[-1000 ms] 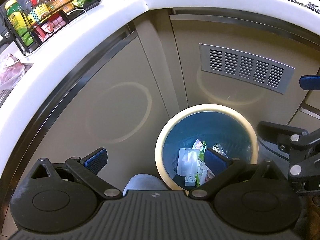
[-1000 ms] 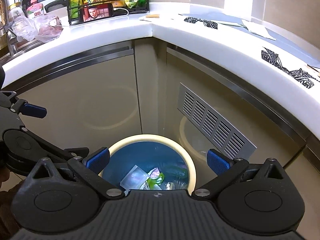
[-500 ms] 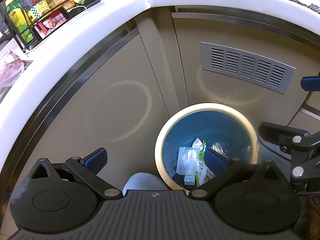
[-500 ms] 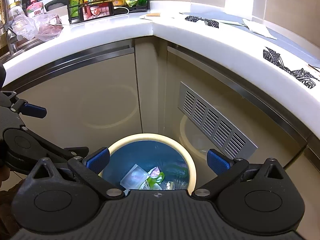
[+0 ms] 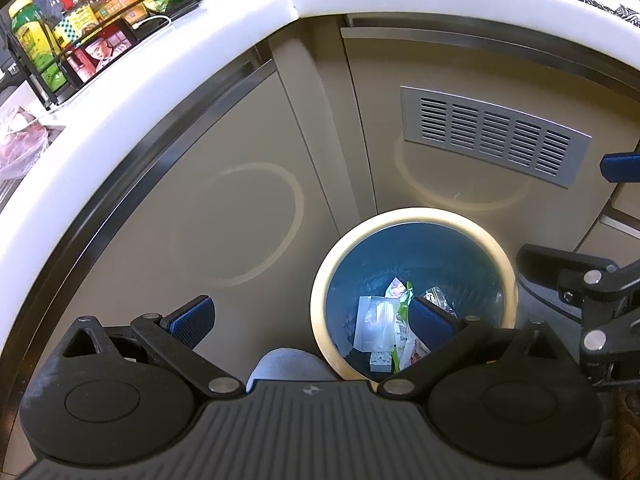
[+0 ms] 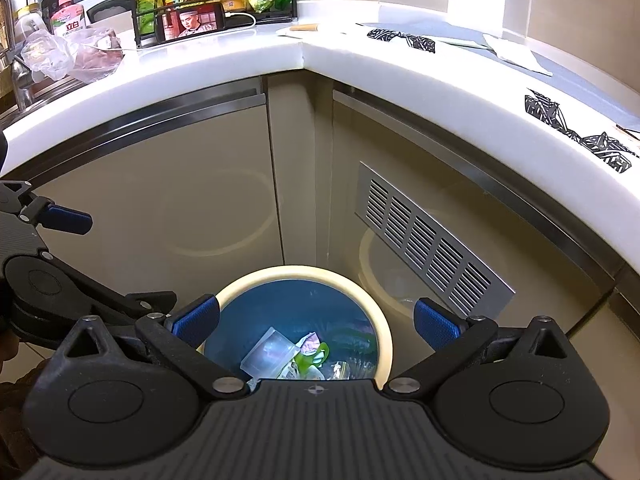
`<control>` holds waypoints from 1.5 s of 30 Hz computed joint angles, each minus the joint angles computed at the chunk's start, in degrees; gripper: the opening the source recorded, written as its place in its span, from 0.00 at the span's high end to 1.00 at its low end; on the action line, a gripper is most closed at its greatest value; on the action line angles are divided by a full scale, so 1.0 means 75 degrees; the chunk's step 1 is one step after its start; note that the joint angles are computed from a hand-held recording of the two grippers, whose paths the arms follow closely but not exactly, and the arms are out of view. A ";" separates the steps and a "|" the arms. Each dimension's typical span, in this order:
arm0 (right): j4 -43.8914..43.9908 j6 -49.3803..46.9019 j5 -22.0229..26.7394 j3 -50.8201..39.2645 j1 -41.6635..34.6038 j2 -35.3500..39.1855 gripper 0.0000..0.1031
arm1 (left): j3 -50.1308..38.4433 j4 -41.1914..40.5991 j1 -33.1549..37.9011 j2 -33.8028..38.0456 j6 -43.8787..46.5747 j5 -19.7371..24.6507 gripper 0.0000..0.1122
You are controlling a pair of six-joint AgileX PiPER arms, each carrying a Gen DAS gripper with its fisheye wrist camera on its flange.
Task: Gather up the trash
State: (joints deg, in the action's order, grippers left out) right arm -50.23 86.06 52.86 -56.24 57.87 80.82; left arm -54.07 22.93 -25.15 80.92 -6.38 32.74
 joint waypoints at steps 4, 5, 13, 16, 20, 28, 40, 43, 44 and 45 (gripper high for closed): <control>-0.0116 0.0103 0.0094 0.0003 0.0012 -0.0050 0.00 | 0.0031 0.0270 -0.0074 -0.0033 -0.0150 -0.0070 0.08; -0.0166 0.0123 0.0124 0.0010 0.0012 -0.0082 0.00 | 0.0064 0.0450 -0.0130 -0.0067 -0.0288 -0.0110 0.08; -0.0856 0.0236 0.0649 -0.0024 0.0037 -0.0522 0.00 | -0.0699 0.0302 -0.0090 0.0027 0.0280 0.0013 0.08; -0.1110 0.0267 0.0739 -0.0084 -0.0029 -0.0818 0.00 | -0.1223 0.0075 -0.0024 0.0147 0.0497 0.0039 0.08; -0.1588 0.0282 0.0677 -0.0104 -0.0237 -0.1266 0.00 | -0.1995 -0.0663 0.0188 0.0299 0.0971 0.0137 0.08; -0.2254 -0.0156 -0.0187 -0.0498 -0.1958 -0.1652 0.00 | -0.4022 -0.1632 0.0323 0.1065 0.1437 0.0611 0.08; -0.1026 -0.1189 -0.1895 -0.2857 -0.6032 0.0577 0.00 | -0.7949 -0.1935 0.0173 0.3427 0.1276 0.1822 0.08; 0.0383 -0.2526 -0.2019 -0.4097 -0.6907 0.1738 0.00 | -0.8927 -0.2107 0.0241 0.4058 0.1335 0.2343 0.08; 0.1040 -0.3138 -0.2099 -0.4566 -0.7199 0.2149 0.00 | -0.9205 -0.2194 0.0282 0.4231 0.1373 0.2512 0.08; 0.1651 -0.3658 -0.2108 -0.5029 -0.7424 0.2537 0.00 | -0.9400 -0.2267 0.0327 0.4354 0.1395 0.2640 0.08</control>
State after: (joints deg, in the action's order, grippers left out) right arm -37.85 58.63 37.05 -93.96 2.19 99.85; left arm -124.57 5.93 -22.70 113.57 4.08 52.54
